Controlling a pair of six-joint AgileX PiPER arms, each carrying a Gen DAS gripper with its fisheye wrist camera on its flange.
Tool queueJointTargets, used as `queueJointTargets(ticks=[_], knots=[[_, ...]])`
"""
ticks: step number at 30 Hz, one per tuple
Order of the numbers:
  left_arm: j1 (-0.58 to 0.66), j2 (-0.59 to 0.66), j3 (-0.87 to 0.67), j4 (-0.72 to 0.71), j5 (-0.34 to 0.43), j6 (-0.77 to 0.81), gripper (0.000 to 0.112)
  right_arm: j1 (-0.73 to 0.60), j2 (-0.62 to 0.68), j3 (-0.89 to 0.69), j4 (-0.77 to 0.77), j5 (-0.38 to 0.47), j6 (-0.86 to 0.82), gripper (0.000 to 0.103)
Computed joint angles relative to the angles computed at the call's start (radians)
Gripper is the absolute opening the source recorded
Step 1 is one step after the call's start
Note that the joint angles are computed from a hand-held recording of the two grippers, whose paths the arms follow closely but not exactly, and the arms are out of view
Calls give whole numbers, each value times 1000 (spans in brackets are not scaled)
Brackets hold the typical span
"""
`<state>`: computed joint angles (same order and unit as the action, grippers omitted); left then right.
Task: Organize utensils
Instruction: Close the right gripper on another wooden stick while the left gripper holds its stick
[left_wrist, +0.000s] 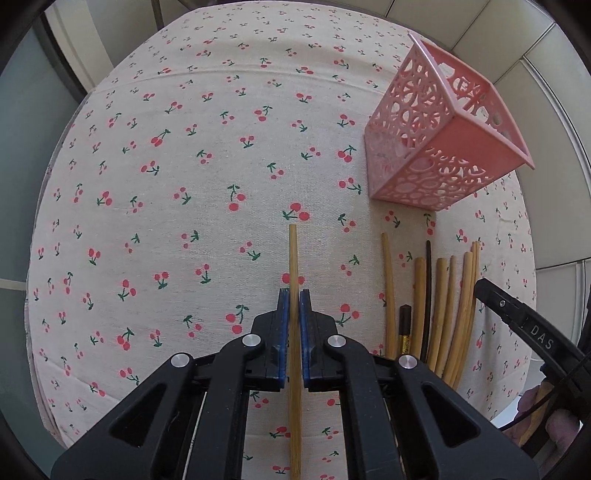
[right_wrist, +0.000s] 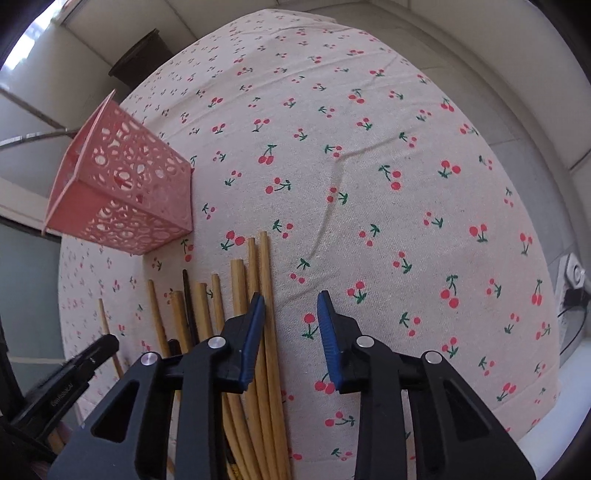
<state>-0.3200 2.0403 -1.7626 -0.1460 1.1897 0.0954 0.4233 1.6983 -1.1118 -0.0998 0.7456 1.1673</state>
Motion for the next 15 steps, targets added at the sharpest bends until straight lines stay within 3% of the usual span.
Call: queueJointTargets(ticks=[4, 6, 8, 12, 15], knots=[[-14, 11, 10, 31, -28, -8, 5, 114, 107, -146, -189, 169, 56, 31], [-16, 8, 22, 38, -33, -9, 5, 108, 101, -139, -179, 141, 38, 20], [-8, 1, 37, 34, -53, -11, 5, 55, 52, -70, -80, 33, -32, 7], [61, -46, 70, -72, -95, 59, 5, 16, -58, 55, -52, -79, -22, 6], [116, -99, 94, -175, -106, 128, 5, 50, -161, 90, -154, -62, 71, 6]])
